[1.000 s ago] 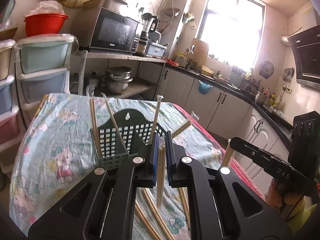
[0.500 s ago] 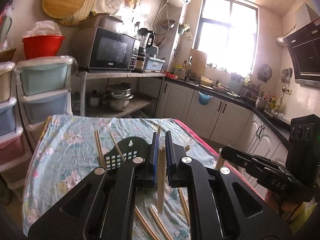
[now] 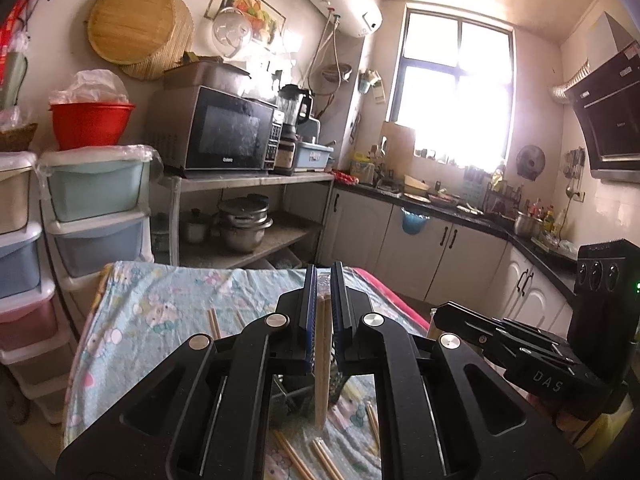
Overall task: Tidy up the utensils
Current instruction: 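Lower the held chopsticks into the caddy slots with both tools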
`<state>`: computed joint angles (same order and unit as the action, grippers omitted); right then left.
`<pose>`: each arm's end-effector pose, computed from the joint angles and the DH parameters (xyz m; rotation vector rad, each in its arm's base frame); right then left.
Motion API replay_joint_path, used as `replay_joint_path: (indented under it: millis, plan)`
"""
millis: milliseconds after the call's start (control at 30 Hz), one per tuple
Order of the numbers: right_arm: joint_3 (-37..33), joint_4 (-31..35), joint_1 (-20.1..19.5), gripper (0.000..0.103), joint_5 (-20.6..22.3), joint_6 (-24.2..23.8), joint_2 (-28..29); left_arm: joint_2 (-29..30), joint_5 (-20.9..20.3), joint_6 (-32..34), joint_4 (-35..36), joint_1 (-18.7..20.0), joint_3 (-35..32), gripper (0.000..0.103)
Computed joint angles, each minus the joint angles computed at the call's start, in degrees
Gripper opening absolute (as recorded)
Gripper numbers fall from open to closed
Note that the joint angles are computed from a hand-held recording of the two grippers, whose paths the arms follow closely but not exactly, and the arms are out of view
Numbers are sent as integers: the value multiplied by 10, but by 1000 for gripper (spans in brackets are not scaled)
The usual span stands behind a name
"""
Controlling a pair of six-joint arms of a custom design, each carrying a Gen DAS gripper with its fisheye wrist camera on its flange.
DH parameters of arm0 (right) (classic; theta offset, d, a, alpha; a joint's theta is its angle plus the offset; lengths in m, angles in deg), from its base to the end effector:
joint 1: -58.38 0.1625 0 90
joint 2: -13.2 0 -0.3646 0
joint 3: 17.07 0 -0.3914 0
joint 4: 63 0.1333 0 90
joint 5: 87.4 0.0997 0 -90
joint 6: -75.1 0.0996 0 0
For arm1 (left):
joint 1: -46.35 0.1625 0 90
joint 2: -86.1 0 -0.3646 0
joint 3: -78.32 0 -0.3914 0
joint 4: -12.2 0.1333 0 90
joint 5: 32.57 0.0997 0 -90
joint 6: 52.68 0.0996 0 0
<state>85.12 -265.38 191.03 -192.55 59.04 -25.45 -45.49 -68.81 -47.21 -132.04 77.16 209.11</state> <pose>0.4835 -0.3665 0.0516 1.2233 -2.5193 1.3208 -0.1094 -0.3140 0.4886 0.6998 2.2147 -1.5581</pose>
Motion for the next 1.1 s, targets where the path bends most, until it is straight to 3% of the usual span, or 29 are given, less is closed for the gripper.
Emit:
replay_joint_path:
  millis: [333, 633, 1100]
  plan:
    - [-48, 0, 10, 7, 6, -23, 19, 23, 28, 56, -63, -9, -26, 4]
    - [-102, -2, 16, 7, 24, -48, 41, 53, 24, 97, -121, 5, -47, 4]
    - [-199, 19, 14, 7, 49, -97, 97, 133, -13, 138, -206, 85, -81, 4]
